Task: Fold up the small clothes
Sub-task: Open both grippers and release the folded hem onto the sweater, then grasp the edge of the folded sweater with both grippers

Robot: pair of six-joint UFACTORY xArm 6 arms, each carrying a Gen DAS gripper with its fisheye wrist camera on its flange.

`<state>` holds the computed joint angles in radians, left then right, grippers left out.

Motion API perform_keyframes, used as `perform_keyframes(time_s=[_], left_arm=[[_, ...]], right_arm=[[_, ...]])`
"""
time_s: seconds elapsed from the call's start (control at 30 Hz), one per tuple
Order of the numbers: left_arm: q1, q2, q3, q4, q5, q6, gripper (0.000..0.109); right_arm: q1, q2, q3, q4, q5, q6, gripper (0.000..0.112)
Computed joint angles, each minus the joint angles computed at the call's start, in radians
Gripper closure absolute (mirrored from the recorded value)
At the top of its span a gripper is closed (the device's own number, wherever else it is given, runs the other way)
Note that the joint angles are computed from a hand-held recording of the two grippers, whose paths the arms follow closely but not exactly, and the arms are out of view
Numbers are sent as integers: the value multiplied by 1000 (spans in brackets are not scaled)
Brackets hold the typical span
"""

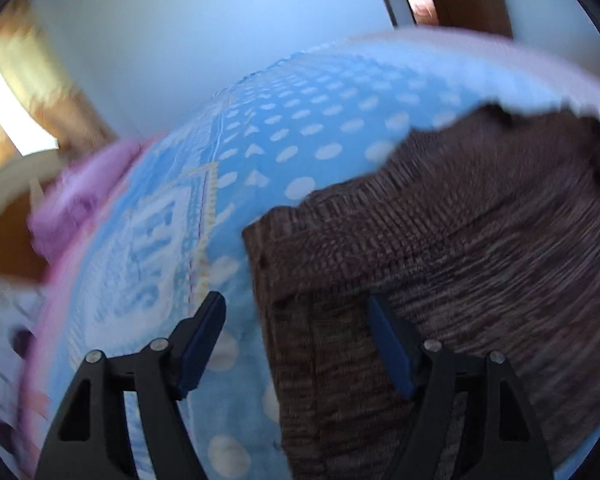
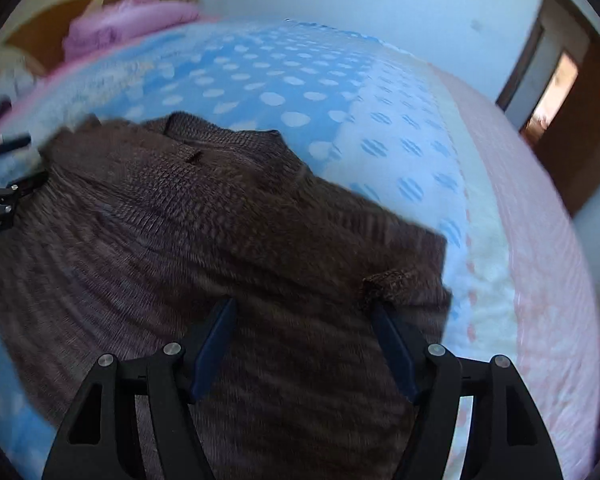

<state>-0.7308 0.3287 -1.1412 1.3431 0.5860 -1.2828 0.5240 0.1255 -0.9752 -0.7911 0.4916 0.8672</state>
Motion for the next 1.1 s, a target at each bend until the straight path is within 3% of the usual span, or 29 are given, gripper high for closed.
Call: perform_keyframes(time_s=[0.07, 0.13, 0.3, 0.4, 0.57, 0.73, 0.8, 0.9, 1.0, 1.1], left_arm=[[-5, 34, -69, -15, 50, 11, 32], [10, 33, -114, -48, 89, 0, 32], [70, -25, -127, -86, 131, -85, 25], [106, -97, -35, -106, 45, -96, 25], [156, -325, 292, -33, -227, -279, 25], [73, -413, 446, 76, -267, -425, 26], [41, -417, 468, 123, -263, -487, 30], [36, -399, 478, 129, -299, -545, 34], [55, -383, 473, 165, -348, -619, 43], [62, -363, 458, 205, -356, -671, 43]], right_arm=[[-18, 48, -82, -2, 28, 0, 42], [-39, 47, -131, -84, 63, 103, 42], [-95, -49, -86, -109, 20, 175, 42], [-122, -107, 10, -48, -44, 139, 42], [-165, -323, 346, 272, -330, 10, 42], [-140, -575, 668, 498, -495, -41, 42], [-138, -644, 737, 448, -519, 38, 42], [-137, -753, 802, 240, -505, 236, 43], [-125, -808, 827, 170, -469, 288, 44], [-122, -802, 834, 190, -480, 266, 55]])
